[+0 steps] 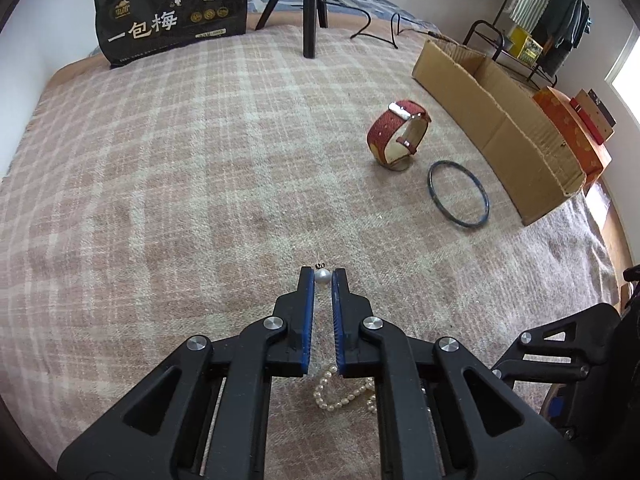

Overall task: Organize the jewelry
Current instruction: 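Close the left tool on the pearl earring while the right tool grasps the pearl strand, then lift and carry the earring with the left tool while the right tool carries the strand to the box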

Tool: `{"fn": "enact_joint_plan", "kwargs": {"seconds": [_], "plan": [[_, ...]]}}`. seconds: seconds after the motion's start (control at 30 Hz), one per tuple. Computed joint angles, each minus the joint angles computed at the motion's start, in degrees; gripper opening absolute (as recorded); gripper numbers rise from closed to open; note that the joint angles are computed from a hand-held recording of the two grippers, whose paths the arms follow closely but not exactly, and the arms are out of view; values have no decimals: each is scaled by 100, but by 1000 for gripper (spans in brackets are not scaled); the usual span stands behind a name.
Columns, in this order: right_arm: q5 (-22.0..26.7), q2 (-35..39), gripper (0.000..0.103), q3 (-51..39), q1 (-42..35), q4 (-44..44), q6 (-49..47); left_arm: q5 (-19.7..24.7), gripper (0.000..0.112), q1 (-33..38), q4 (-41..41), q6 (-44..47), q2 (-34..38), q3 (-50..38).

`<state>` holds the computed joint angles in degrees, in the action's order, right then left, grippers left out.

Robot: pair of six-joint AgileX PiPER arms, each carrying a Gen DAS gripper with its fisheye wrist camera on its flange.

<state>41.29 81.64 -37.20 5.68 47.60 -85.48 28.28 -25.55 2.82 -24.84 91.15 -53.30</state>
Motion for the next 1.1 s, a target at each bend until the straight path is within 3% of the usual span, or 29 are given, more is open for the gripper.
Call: {"fn": "enact_joint_plan", "kwargs": {"seconds": [0.53,1.1], "plan": [[717,-603,2,-394,-513,288,158,129,7,80,109,-221,-739,-5],[1936,-795,2,-1508,-2281,908,6,322,7,-454,410,-754,-709,-774]]}}
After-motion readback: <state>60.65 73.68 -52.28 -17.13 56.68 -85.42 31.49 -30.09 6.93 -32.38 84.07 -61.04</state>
